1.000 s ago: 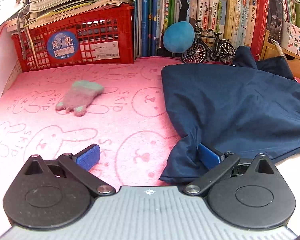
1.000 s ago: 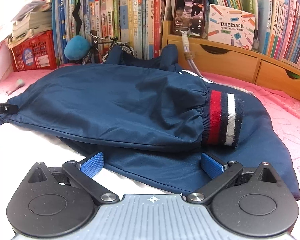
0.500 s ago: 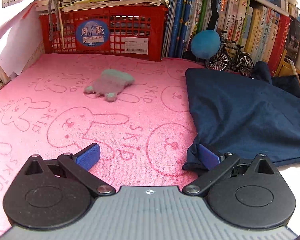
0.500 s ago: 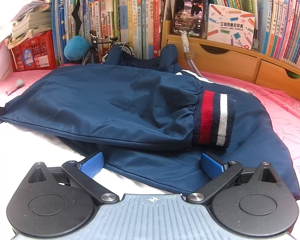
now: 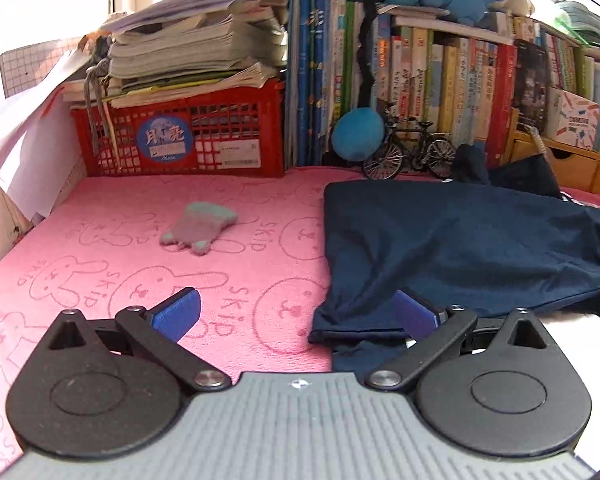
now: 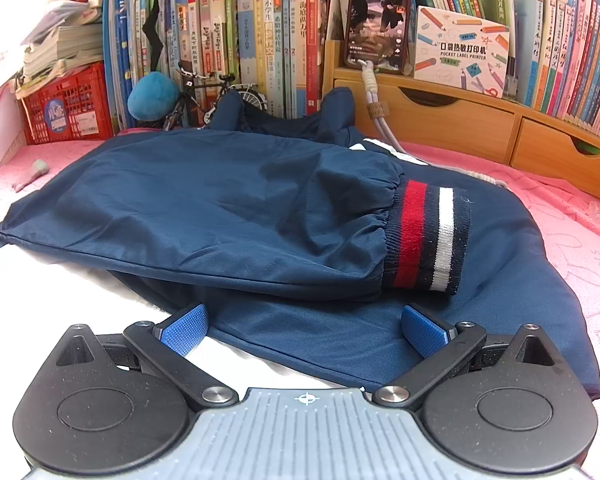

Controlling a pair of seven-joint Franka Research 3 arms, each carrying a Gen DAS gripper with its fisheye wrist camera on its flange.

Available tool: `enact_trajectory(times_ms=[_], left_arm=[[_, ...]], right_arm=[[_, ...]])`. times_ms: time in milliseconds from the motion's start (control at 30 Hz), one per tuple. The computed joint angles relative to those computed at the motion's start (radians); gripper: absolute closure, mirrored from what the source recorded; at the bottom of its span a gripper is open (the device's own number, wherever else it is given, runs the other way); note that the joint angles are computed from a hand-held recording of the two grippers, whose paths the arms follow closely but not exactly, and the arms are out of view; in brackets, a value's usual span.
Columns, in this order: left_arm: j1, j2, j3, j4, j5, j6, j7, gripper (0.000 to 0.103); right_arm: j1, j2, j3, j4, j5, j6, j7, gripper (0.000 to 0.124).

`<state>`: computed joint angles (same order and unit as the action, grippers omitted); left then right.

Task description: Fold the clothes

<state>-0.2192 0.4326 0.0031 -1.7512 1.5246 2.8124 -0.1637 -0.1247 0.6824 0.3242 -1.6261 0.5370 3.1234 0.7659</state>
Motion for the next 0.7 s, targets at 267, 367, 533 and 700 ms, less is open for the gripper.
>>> enact_trajectory(times_ms=[267, 367, 533, 700], left_arm=[[-0.032, 0.034, -0.031, 0.048, -0.009, 0.083, 0.065, 0.0], [-0.055, 0.064, -0.03, 0.075, -0.053, 0.098, 0.135, 0.0], [-0.087, 0.118, -0.02, 0.11, -0.188, 0.082, 0.276, 0.0], [-0.116, 0.143, 0.015, 0.107, -0.282, 0.096, 0.341, 0.0]], right_arm=[[0.002, 0.0, -0.002, -0.001, -0.005, 0.001, 0.005, 0.021], [-0.002, 0.001, 0.001, 0.0, -0.006, -0.001, 0.002, 0.021], [0.001, 0.001, -0.003, 0.002, -0.005, -0.002, 0.004, 0.021], [0.003, 0.001, -0.006, 0.004, -0.006, -0.004, 0.007, 0.021]])
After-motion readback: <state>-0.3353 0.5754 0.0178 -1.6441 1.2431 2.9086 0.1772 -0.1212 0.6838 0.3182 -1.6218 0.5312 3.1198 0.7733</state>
